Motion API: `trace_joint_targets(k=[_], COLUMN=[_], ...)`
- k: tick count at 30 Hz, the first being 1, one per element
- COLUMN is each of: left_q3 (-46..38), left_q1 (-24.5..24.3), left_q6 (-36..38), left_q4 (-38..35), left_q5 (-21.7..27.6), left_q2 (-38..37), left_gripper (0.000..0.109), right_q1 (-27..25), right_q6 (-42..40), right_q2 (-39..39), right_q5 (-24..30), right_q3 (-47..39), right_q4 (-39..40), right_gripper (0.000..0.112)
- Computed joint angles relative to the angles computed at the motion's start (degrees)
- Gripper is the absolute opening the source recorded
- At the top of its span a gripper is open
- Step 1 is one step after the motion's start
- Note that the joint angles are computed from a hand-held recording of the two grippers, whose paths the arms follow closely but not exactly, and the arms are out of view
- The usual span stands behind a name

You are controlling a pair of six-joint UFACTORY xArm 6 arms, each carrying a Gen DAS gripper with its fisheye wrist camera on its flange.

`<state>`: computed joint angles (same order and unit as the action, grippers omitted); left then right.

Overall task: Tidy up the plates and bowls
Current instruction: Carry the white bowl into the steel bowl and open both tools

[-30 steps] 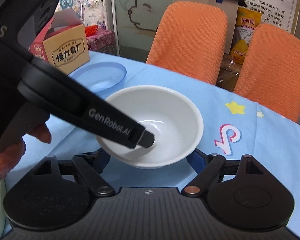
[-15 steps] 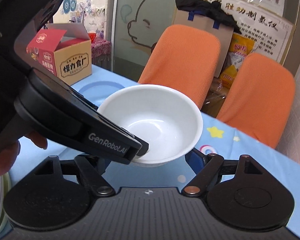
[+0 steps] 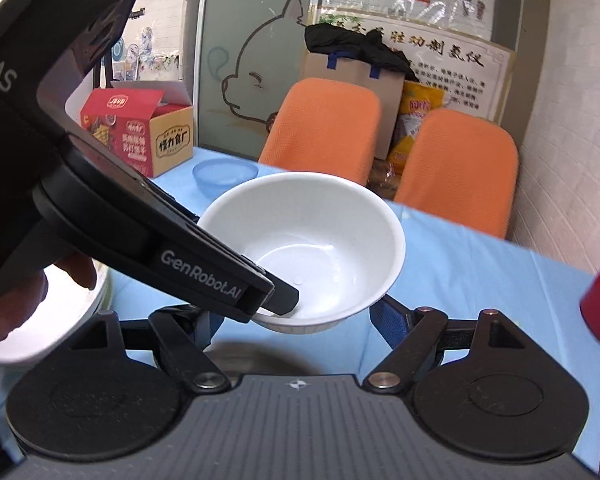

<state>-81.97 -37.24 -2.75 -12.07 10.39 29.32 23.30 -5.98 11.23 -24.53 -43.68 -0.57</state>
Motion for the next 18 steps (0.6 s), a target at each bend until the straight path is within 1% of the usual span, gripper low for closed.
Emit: trace_joint_targets(k=[2,4,6,9,11,12,14,15,16,18], left_q3=[3.4,5.6,7.3,9.0,8.9,8.6,8.2,8.6,8.8,9.8], left_q1=[-1.5,-2.5,-3.1,-3.4,-3.3,-3.2,-2.7,-2.6,-2.7,-2.8], left_q6=[-0.5,0.4,1.4,1.7,3.2,1.8,-2.0,-2.2,-0.5,4.2], left_q4=[0.2,-1.5,-2.6,-2.9,-5.2,-3.8,1.4,1.2,-1.0,-6.1], left_q5=[-0.4,-0.4,-0.8,-0.7,0.2,0.2,-0.1,-0.4,-0.7,-1.5], left_q2=[-1.7,-2.7,-3.4,-4.3,-4.1,-3.8,-3.1,-3.2,-3.4,-4.5], left_gripper=[0.033,0.033,0.033,0.033,0.033,0.033,0.034,0.034,0.036,0.062], right_q1=[1.7,4.4,6.0,7.0,6.8,6.7,5.6,5.6,6.5,7.1], right_q6=[-1.7,-4.9,-5.4,-4.0,-2.6,-1.3,2.1,3.4,3.1,2.8], right_q2=[-2.2,-3.4,-4.3,-4.3,-3.5,-3.4,-2.6,-2.6,-3.2,-3.9], right_q5=[-1.0,-2.2,-2.9,-4.3,-4.6,-5.1,-5.8,-6.3,-8.3,-9.0], right_q3=[4.0,7.0,9.3,10.9,10.7,11.3,11.3,12.0,14.1,15.3], right_q4=[4.2,10.3,13.3,14.4,13.4,12.5,9.1,8.3,9.3,10.6], right_gripper=[0.103,0.103,0.103,0.103,0.103,0.103,0.103,0.103,0.103,0.103])
